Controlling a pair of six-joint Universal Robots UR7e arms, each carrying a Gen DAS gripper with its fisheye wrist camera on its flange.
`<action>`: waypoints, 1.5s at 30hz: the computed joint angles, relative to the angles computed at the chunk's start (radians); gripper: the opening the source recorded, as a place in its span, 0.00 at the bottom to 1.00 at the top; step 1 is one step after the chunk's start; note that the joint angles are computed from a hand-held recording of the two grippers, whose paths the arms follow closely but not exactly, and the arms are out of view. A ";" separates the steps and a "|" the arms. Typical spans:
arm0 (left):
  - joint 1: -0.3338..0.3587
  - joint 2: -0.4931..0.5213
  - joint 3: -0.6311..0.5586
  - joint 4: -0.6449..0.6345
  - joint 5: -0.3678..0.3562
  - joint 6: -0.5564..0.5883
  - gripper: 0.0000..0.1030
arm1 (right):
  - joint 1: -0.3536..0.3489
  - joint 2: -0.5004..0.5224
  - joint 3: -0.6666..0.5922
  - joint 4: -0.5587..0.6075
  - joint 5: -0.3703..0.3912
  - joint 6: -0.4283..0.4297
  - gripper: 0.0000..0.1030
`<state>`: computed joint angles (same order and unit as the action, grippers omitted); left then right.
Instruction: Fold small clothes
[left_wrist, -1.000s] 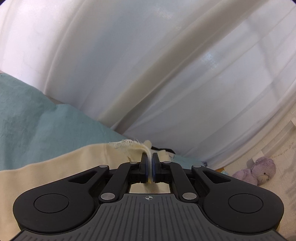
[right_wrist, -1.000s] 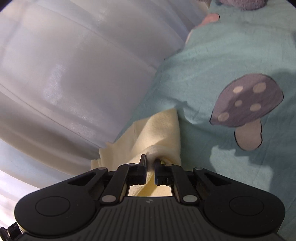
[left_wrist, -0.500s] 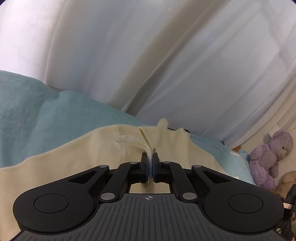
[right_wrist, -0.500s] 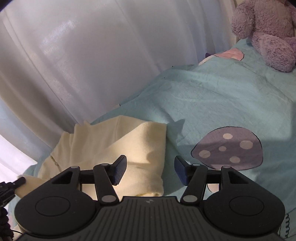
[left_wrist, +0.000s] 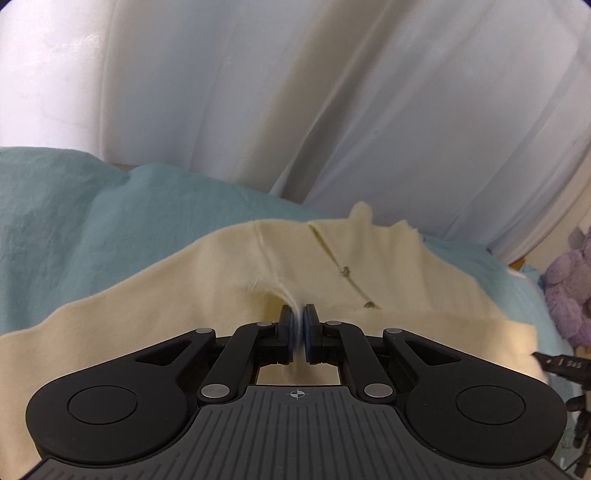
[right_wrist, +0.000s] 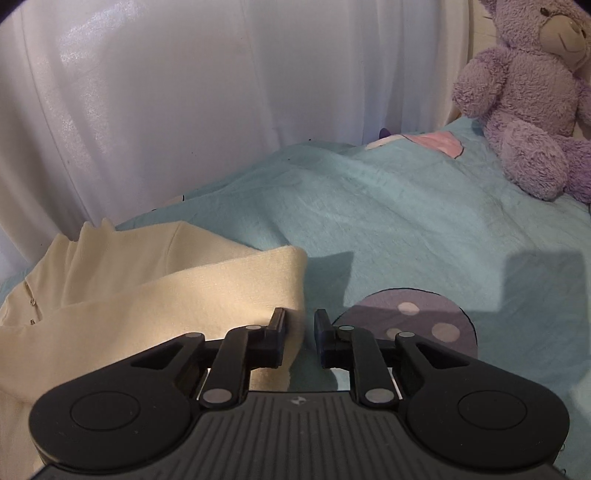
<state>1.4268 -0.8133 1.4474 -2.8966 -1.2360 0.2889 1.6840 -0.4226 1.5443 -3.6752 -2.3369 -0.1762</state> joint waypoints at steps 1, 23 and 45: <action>-0.005 -0.004 0.017 -0.026 0.032 0.007 0.15 | 0.005 -0.006 0.019 -0.024 0.011 0.006 0.26; -0.070 -0.041 0.163 -0.146 0.203 -0.112 0.53 | 0.032 0.029 0.060 -0.165 0.055 -0.272 0.37; 0.211 -0.433 0.517 -0.580 0.294 -0.771 0.54 | 0.037 -0.042 0.194 -0.063 0.289 -0.032 0.28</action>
<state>1.6374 -1.2464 1.9640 -3.4765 -0.9420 -0.4818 1.7207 -0.4647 1.7379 -3.7380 -2.0484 -0.2079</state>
